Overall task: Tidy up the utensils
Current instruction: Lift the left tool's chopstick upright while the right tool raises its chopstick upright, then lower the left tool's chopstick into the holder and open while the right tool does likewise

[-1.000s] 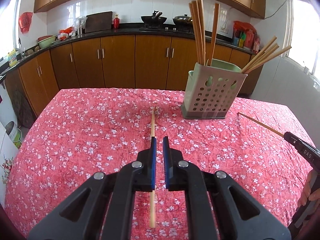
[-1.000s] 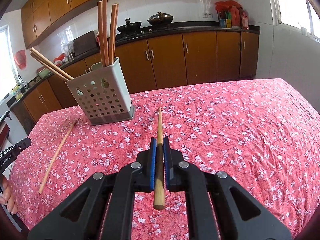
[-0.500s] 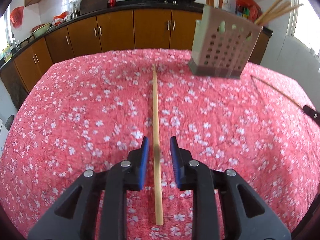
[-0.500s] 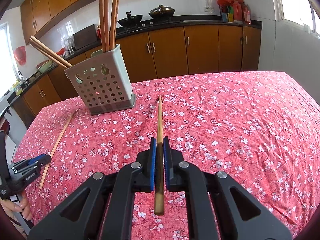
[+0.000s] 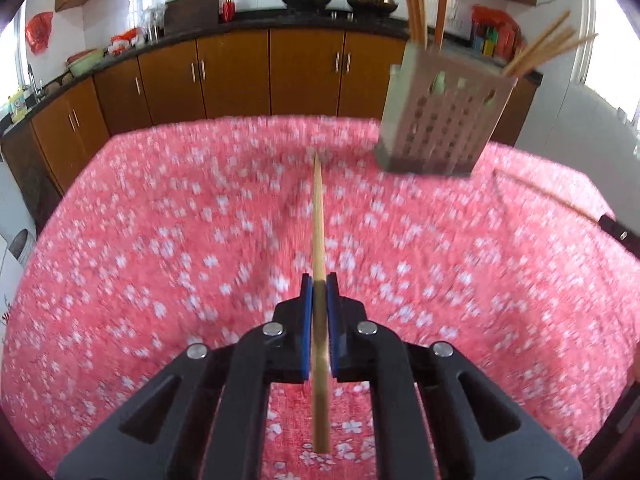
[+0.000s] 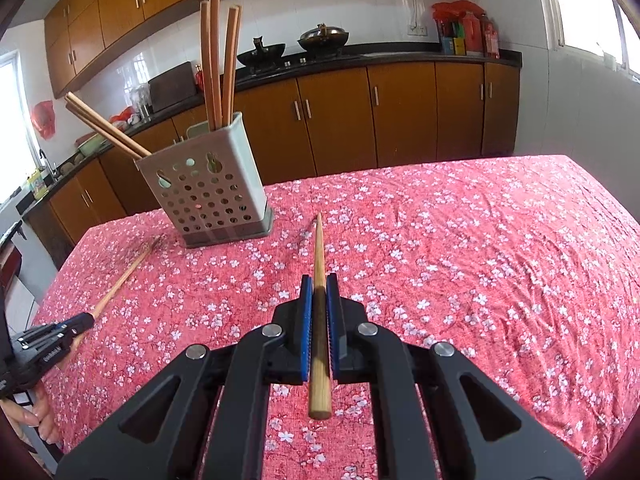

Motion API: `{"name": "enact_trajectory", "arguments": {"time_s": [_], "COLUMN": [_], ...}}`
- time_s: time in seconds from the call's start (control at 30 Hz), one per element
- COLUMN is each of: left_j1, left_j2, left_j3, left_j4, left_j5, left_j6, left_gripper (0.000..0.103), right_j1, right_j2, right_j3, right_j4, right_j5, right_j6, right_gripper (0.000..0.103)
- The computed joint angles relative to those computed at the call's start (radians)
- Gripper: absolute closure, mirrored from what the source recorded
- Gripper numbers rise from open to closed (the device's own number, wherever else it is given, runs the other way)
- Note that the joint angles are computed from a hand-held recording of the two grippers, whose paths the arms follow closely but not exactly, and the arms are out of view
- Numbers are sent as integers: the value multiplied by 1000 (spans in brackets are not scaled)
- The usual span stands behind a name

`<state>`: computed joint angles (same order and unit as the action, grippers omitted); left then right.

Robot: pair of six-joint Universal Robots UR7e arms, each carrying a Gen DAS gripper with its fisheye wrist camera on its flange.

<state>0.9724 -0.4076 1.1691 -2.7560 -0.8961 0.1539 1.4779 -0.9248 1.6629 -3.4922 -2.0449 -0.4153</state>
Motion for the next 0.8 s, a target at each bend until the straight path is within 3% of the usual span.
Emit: {"name": "enact_trajectory", "arguments": {"time_s": [0.4,0.8], "left_j1": [-51,-73], "left_j2": [-47,-42], "left_j3": [13,-38], "left_j4": [-239,-273], "left_j5": [-58,-95], "left_j6": [48,81], "left_gripper": [95,95], "right_j1": [12,44], "right_j2": [-15,-22], "right_j3": [8,-30], "right_j4": [-64,-94], "right_j5": [54,87], "right_j6": [-17,-60], "right_gripper": [95,95]}}
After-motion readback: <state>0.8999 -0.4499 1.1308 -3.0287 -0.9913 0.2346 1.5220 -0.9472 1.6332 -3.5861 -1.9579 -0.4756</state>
